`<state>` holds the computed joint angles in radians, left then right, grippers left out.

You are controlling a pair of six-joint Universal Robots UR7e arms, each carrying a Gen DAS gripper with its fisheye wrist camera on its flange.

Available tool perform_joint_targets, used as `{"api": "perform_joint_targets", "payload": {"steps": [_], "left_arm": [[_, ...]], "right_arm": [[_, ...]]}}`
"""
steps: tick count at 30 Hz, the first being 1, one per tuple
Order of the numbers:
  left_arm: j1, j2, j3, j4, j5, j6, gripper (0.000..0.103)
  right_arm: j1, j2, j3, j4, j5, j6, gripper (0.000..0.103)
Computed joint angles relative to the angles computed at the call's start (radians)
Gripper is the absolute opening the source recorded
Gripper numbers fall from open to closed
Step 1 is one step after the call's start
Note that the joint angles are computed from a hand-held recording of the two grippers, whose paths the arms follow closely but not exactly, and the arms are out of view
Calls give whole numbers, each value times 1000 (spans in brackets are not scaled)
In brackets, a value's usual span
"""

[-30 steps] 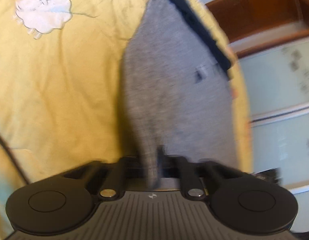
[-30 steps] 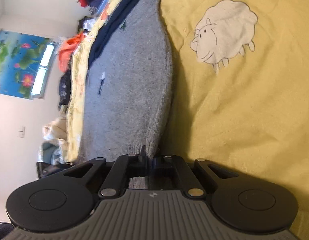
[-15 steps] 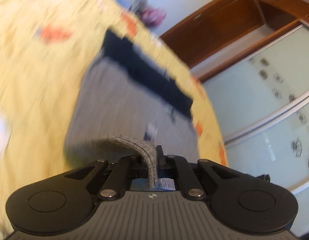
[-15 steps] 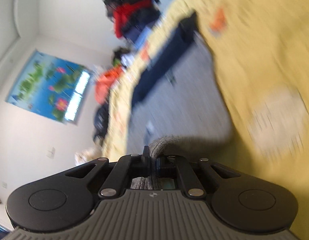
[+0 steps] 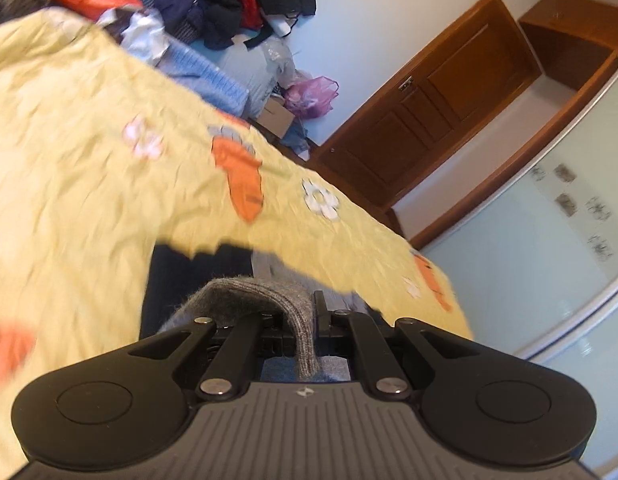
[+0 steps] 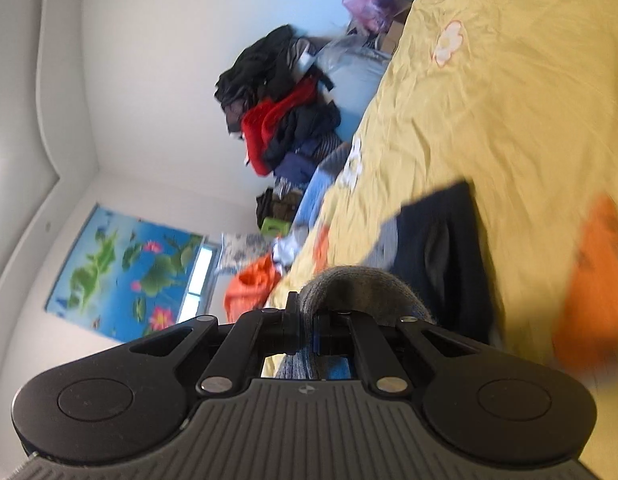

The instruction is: Fold small clothes

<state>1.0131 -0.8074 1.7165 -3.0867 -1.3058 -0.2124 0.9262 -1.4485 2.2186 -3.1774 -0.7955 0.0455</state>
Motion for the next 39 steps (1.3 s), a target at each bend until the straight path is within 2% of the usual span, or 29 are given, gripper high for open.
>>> {"api": "perform_joint_targets", "payload": {"steps": [2, 3, 4, 5, 6, 7, 8, 9, 10, 11, 13, 16, 19, 21, 22, 24, 27, 31, 36, 39], "left_arm": [[3, 87, -124, 38, 104, 53, 6], [13, 128, -191, 71, 139, 37, 7], [30, 153, -249, 131, 135, 3, 12], [44, 176, -308, 207, 132, -42, 13], [50, 184, -336, 240, 141, -94, 13], [53, 178, -333, 232, 143, -131, 18], [57, 166, -309, 186, 136, -151, 26], [61, 148, -267, 116, 124, -152, 54], [62, 130, -217, 26, 129, -144, 85], [56, 116, -166, -69, 165, -138, 93], [42, 82, -67, -202, 221, -116, 94], [16, 8, 82, -214, 268, -128, 94], [-36, -47, 245, -239, 327, -129, 94], [-67, -81, 358, -290, 319, -139, 94], [-81, -93, 407, -317, 312, -162, 94], [-92, -122, 485, -335, 260, -223, 94], [-82, -124, 530, -329, 185, -295, 94], [-40, -70, 491, -377, 107, -331, 94], [-28, -6, 424, -435, 161, -375, 93], [-27, 24, 430, -529, 171, -394, 93]], "right_arm": [[29, 102, -72, -141, -68, 118, 18], [43, 150, -113, -203, -124, 200, 32], [69, 179, -150, -230, -221, 274, 74], [79, 193, -172, -242, -286, 322, 94], [82, 204, -175, -288, -309, 347, 100], [84, 209, -174, -317, -290, 339, 95], [73, 205, -166, -321, -230, 316, 95], [59, 194, -146, -324, -172, 292, 95], [52, 175, -119, -322, -151, 258, 95], [47, 154, -90, -313, -145, 216, 95], [36, 109, -34, -288, -165, 139, 96], [0, 51, 59, -285, -177, 72, 96], [-23, -26, 172, -276, -261, -56, 95], [-8, -58, 224, -268, -357, -137, 92], [-17, -78, 256, -263, -378, -174, 92], [-39, -101, 316, -276, -365, -205, 92], [-84, -141, 385, -251, -283, -217, 92], [2, -53, 360, -339, -338, -170, 95], [90, 99, 311, -539, -414, -70, 95], [124, 177, 298, -653, -459, -83, 95]]}}
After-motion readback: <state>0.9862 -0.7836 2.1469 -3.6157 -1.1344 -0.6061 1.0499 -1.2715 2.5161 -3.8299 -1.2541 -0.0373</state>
